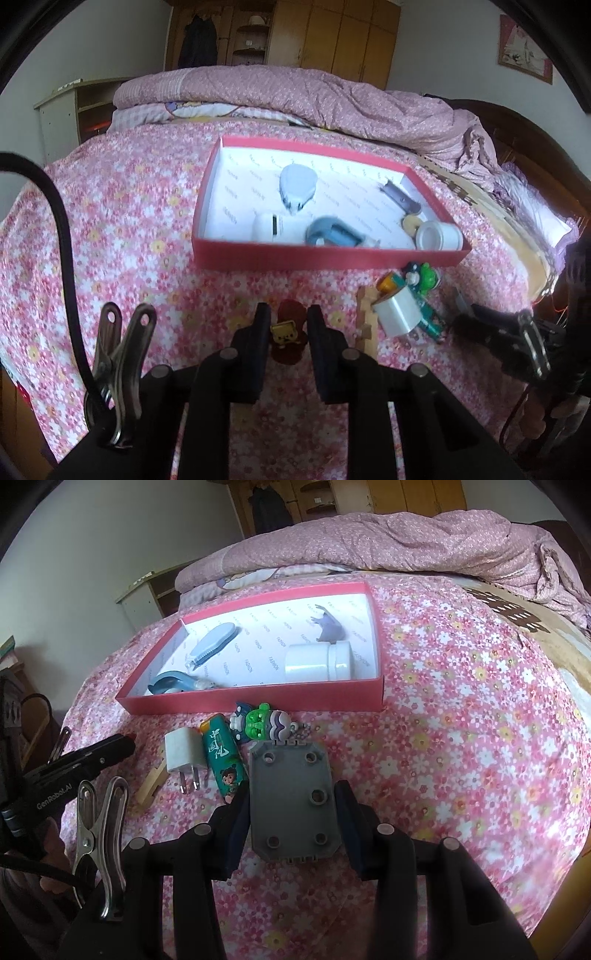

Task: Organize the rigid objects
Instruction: 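Lower the figurine into the tray and open the left gripper while the right carries the plate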

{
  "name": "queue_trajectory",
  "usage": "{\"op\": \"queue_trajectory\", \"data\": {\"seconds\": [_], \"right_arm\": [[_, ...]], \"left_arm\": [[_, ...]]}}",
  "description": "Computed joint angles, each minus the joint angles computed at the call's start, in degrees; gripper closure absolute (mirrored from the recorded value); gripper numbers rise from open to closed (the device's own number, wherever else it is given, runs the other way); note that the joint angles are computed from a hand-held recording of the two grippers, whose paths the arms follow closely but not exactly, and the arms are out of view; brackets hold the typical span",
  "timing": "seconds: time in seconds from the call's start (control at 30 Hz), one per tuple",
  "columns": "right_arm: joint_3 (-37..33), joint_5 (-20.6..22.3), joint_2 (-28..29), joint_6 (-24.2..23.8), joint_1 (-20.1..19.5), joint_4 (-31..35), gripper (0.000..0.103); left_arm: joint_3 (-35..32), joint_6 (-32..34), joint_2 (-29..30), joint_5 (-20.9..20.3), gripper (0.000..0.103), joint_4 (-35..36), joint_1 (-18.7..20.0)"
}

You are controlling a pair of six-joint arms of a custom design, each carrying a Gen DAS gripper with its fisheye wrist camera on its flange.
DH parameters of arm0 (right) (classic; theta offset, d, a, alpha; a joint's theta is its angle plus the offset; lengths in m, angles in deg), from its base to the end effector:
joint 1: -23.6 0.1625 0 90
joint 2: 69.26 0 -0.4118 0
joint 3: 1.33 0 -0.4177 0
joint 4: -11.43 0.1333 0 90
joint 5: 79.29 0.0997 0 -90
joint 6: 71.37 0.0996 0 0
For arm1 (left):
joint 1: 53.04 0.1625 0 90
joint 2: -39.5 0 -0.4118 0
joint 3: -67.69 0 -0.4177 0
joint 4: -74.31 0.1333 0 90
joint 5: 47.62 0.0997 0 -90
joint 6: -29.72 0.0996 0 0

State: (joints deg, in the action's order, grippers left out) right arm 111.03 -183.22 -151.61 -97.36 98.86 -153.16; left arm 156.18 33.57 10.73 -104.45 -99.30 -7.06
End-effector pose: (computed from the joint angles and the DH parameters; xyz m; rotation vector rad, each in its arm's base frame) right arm -0.0356 -0.5649 0.3628 0.1213 -2.5189 0.8608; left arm -0.3490 -0.6314 -0.0359 0.9153 2.4704 -0.7913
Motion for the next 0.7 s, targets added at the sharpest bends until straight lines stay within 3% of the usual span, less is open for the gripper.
{"op": "queue_trajectory", "data": {"seconds": [0.3, 0.7], "right_arm": [[0.19, 0.62, -0.21, -0.17, -0.11, 0.18, 0.058], [0.19, 0.79, -0.21, -0.23, -0.01, 0.5, 0.058]], "left_arm": [[-5.43, 3.19, 1.44, 1.3, 0.082, -0.36, -0.07], [-18.76, 3.63, 7.91, 2.49, 0.082, 5.99, 2.48]]}}
